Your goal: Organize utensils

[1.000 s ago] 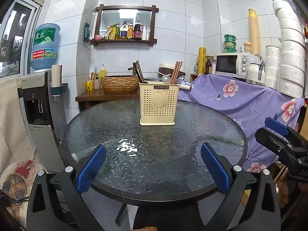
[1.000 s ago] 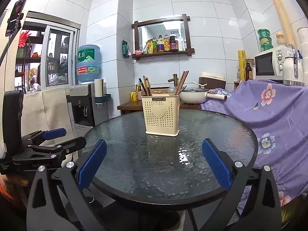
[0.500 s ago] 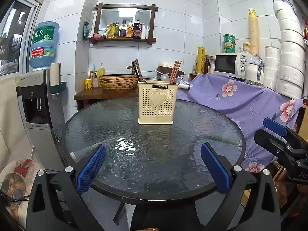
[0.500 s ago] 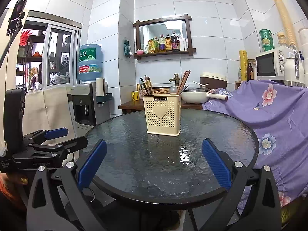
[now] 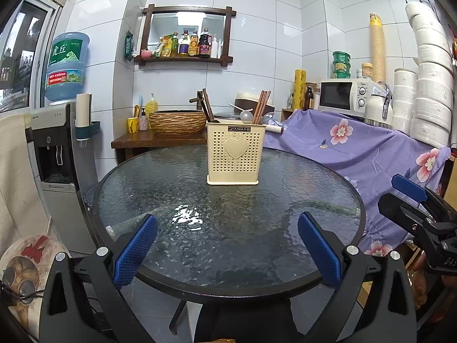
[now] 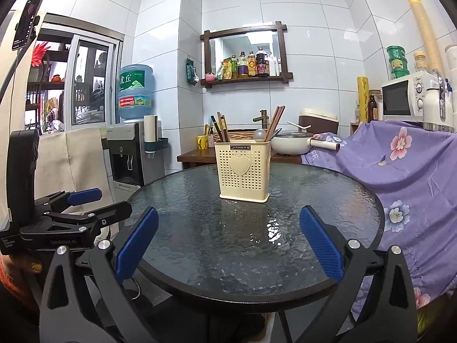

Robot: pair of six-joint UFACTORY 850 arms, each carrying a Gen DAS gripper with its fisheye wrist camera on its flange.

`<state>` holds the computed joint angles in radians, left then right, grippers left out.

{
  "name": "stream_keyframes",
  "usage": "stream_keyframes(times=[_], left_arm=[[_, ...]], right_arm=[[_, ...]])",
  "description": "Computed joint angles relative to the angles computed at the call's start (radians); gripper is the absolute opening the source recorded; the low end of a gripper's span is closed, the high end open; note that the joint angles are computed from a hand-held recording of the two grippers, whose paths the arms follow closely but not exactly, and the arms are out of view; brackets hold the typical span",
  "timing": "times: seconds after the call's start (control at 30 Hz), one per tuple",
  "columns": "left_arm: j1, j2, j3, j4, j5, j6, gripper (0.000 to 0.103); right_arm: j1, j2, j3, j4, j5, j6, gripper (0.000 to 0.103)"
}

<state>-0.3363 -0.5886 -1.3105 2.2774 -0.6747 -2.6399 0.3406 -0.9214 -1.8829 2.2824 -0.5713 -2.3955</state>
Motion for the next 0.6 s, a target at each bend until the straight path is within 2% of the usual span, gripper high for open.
stream_keyframes(times=[0.6], left_arm=[[0.0,0.003,0.007,0.016,0.004,-0.015,0.097]], right_arm=[[0.002,-0.003,0.0,-0.002,-0.002,0.004,0.097]])
